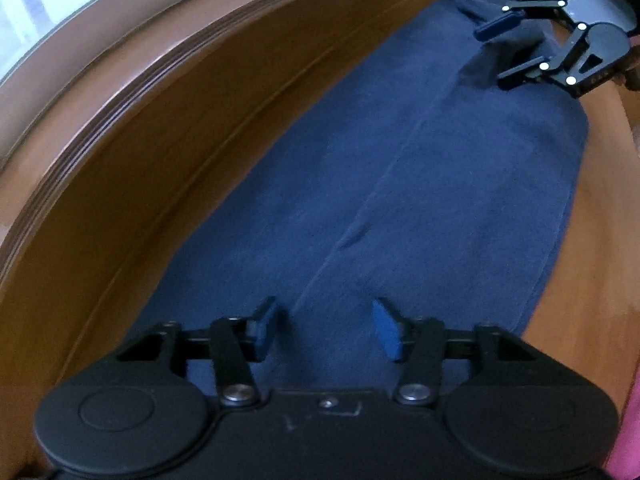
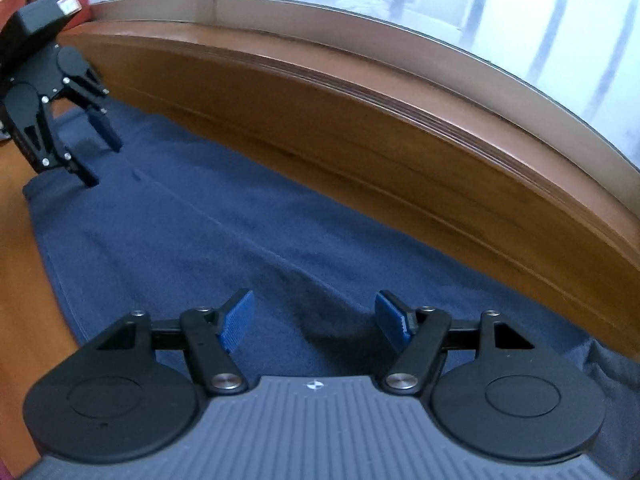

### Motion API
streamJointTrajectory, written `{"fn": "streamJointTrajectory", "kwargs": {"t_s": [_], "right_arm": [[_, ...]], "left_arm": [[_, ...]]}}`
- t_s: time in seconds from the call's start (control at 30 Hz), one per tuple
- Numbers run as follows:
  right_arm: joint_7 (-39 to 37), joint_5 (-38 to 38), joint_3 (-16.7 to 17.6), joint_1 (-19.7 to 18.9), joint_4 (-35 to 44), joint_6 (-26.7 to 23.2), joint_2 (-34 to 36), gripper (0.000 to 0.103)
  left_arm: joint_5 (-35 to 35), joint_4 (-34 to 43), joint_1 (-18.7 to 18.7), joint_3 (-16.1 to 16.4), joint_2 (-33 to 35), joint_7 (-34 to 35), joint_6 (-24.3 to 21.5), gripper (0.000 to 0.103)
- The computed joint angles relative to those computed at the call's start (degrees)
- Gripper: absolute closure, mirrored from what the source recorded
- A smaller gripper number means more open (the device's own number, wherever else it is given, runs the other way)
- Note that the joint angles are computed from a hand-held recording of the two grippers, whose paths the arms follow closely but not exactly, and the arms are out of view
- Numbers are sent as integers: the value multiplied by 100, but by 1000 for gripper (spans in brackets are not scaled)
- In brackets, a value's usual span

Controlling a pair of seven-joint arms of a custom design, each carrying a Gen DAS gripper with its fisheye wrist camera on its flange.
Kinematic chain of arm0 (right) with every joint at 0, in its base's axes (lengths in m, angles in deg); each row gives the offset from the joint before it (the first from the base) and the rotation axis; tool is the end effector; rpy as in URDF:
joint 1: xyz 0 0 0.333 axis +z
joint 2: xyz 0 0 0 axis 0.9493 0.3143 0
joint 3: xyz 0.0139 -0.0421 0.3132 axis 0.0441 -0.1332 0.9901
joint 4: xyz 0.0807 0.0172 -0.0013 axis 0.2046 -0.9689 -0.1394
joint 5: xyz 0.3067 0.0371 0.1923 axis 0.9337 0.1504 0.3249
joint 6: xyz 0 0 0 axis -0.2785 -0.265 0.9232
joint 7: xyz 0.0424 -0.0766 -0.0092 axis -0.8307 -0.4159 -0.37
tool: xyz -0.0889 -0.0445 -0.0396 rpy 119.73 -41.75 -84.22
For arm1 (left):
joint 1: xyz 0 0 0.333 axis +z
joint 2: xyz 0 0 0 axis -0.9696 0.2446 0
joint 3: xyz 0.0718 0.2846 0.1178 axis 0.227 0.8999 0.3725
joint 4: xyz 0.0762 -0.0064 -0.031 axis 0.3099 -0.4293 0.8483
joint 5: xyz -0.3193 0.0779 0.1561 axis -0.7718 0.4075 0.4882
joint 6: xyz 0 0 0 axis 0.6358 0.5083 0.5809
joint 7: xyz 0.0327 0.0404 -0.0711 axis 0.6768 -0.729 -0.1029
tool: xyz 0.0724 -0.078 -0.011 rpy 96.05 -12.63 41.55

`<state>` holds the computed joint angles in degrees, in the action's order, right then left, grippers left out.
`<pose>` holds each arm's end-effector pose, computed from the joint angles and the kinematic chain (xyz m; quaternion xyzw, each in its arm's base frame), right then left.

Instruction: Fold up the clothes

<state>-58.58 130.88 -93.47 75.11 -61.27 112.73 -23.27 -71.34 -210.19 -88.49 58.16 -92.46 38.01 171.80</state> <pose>0.4643 -0.0375 0.5006 -0.9112 0.2067 -0.1370 0.3291 0.3937 -0.1518 0.5002 -0.4936 0.8431 -0.1791 0.1162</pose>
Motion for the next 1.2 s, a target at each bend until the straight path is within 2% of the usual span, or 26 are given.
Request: {"fn": "streamJointTrajectory", "kwargs": {"t_s": [0.07,0.13,0.23,0.37,0.53,0.7,0.77,0.8,0.83,0.9,1.0,1.13,1.2], "right_arm": [[-6,114,-36,5,29,-79,-19,33],[-54,227,-47,6,8,-33,-42,33],[-180,196,-32,-11,-84,134,-96,33],[-127,-57,6,-28,-149,377,-101,33],[-388,1,-67,47,-137,424,-55,29],[-481,-376,74,63,-24,534,155,30],[-311,-562,95,39,131,296,273,44],[-130,-664,105,10,240,89,332,83],[6,-710,139,-8,253,47,314,101],[-309,-411,95,48,67,178,56,102],[-484,182,-99,146,123,-156,-227,102],[-988,819,-75,382,151,-114,-276,102],[-1068,1168,56,518,215,90,-35,99]], "left_arm": [[-12,-128,-74,-26,-126,73,88,93],[128,-305,-77,-169,-275,-1,272,98],[322,-563,-4,-366,-477,-543,557,98],[287,-977,10,-439,-889,-1428,1035,98],[516,-1451,162,-759,-1466,-2714,1609,98],[706,-1735,-3,-800,-1974,-3436,1799,98],[793,-1801,-19,-802,-2131,-3636,1759,98],[833,-1860,-27,-815,-2211,-3732,1772,98],[887,-1883,53,-931,-2215,-3923,1849,98],[947,-2007,59,-888,-2496,-4135,1914,98],[1212,-2059,426,-1049,-3031,-4498,1805,98],[1676,-1971,936,-1109,-3545,-4719,1277,98],[1955,-1805,1190,-1203,-3530,-4744,735,97]]}}
